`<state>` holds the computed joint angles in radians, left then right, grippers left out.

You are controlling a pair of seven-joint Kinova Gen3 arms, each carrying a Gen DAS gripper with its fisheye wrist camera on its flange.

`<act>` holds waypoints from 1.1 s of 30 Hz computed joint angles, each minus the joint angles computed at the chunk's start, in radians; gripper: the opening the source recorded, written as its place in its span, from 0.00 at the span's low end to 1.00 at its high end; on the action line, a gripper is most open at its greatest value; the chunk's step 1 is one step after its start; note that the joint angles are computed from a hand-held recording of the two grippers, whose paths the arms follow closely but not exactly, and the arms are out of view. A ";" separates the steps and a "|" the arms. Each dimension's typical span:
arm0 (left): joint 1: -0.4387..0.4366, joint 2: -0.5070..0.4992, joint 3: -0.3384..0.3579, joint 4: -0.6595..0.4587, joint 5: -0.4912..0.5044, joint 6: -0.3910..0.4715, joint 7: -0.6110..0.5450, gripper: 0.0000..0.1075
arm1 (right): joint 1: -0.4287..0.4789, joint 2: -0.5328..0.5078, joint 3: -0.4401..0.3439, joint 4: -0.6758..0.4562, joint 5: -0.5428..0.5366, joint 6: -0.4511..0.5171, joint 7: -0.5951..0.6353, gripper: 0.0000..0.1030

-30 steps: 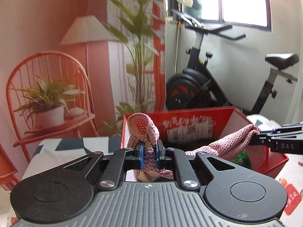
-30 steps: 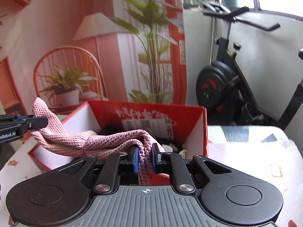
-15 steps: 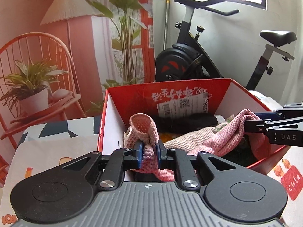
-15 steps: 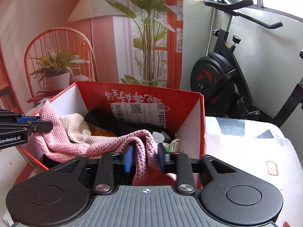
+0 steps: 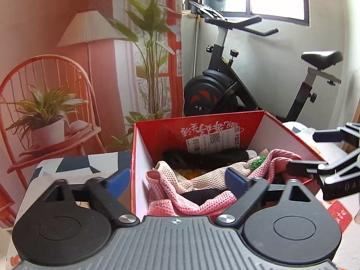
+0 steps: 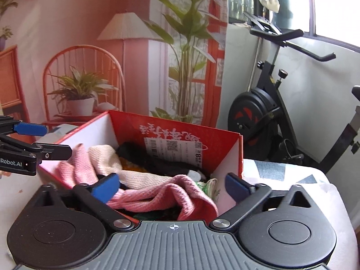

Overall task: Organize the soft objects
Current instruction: 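Move both grippers back to the pile over the clear bag with green cable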

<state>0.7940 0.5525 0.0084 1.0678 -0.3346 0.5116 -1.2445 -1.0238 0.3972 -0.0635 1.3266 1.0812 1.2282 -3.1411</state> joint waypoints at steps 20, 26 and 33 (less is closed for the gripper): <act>-0.035 -0.229 0.024 0.328 -0.030 -0.096 0.080 0.96 | -0.169 0.051 -0.013 -0.087 -0.013 0.225 -0.086 1.00; -0.031 -0.268 0.025 0.401 -0.083 -0.117 0.149 0.96 | -0.212 0.060 -0.017 -0.078 -0.004 0.249 -0.131 1.00; -0.026 -0.300 0.026 0.485 -0.143 -0.142 0.215 0.96 | -0.262 0.098 -0.015 -0.057 -0.002 0.298 -0.280 1.00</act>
<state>0.7682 0.2527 0.0340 1.5526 -0.4778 0.3699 -1.0298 -1.2853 0.4949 -0.0783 1.2700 1.0787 1.5262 -3.4212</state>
